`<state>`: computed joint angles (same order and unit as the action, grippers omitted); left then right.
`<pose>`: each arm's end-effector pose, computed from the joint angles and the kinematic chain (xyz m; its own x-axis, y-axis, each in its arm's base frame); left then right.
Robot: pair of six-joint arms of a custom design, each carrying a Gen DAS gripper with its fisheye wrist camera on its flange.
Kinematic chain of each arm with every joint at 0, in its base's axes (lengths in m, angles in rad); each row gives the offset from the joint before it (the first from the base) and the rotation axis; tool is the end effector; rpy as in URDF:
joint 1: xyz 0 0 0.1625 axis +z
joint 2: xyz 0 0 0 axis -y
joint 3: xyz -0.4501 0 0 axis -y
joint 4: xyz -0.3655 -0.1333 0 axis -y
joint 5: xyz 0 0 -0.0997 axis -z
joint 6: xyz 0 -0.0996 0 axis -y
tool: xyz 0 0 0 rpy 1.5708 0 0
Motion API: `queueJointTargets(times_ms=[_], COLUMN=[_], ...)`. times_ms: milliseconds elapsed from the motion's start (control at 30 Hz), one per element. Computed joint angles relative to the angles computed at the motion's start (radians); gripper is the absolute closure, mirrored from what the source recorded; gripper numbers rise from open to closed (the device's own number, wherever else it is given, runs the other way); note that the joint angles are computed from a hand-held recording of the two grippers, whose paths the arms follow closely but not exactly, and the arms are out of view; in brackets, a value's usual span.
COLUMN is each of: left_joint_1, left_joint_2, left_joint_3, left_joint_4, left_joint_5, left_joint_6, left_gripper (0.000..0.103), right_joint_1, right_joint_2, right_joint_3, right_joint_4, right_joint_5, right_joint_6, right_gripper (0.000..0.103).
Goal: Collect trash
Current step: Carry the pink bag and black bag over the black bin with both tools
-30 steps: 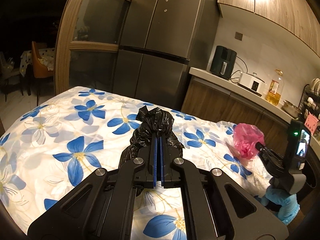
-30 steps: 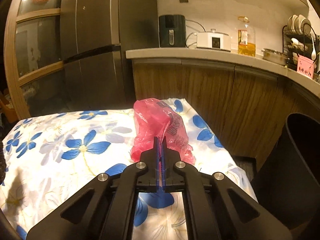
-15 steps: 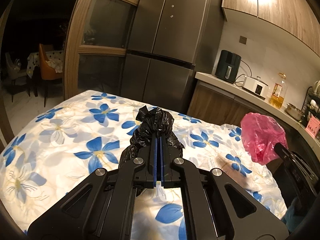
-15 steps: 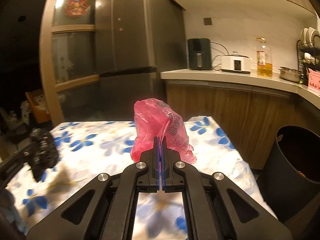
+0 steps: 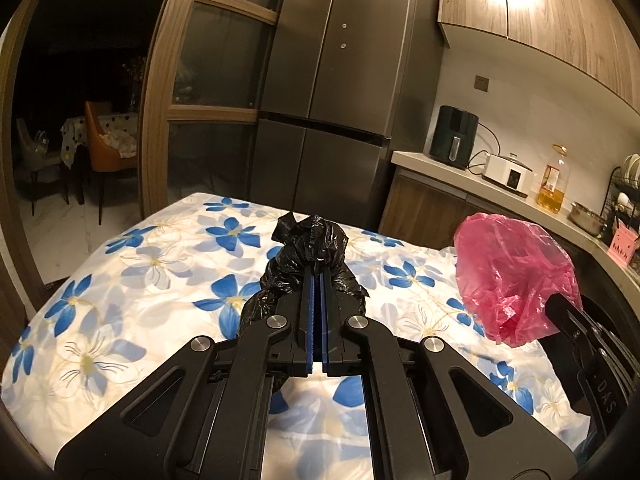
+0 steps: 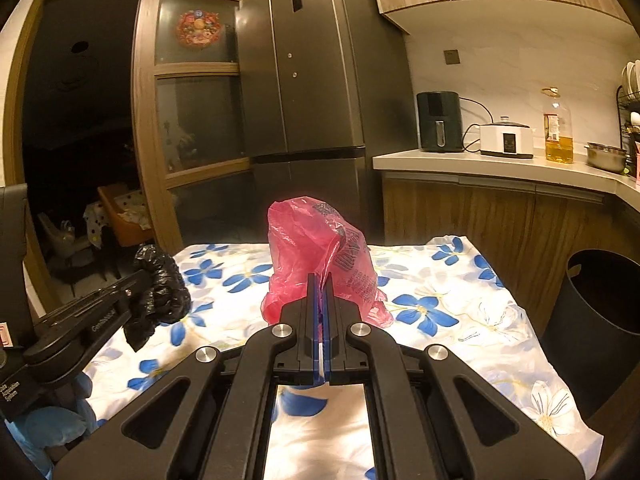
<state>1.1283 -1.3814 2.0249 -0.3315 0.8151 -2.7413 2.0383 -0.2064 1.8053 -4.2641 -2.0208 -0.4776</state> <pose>0.0043 -0.4618 0.2681 -0.8119 -0.1481 -0.5647 0.4863 0.3639 -0.7945 0.3308 -0.4555 -0.0631 -0.7736 -0.2421 0.5856 -0.6331 0.3356 -0.6975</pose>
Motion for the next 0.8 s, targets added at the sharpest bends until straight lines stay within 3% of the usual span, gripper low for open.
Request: queueJointTargets(times_ms=[333,800], left_joint_1=[-0.030,-0.047], left_joint_2=[-0.025,0.020], left_joint_3=[0.034,0.022], left_joint_4=[-0.009,0.002], left_joint_5=[-0.037,-0.018], left_joint_6=[0.016,0.018], left_gripper=[0.101,0.101], right_joint_1=[0.014,0.003], right_joint_2=[-0.002,-0.023], right_joint_3=[0.020,0.056], right_joint_4=[-0.023,-0.092], right_joint_5=[0.011,-0.012], right_joint_6=[0.011,0.009], right_gripper=[0.101,0.101])
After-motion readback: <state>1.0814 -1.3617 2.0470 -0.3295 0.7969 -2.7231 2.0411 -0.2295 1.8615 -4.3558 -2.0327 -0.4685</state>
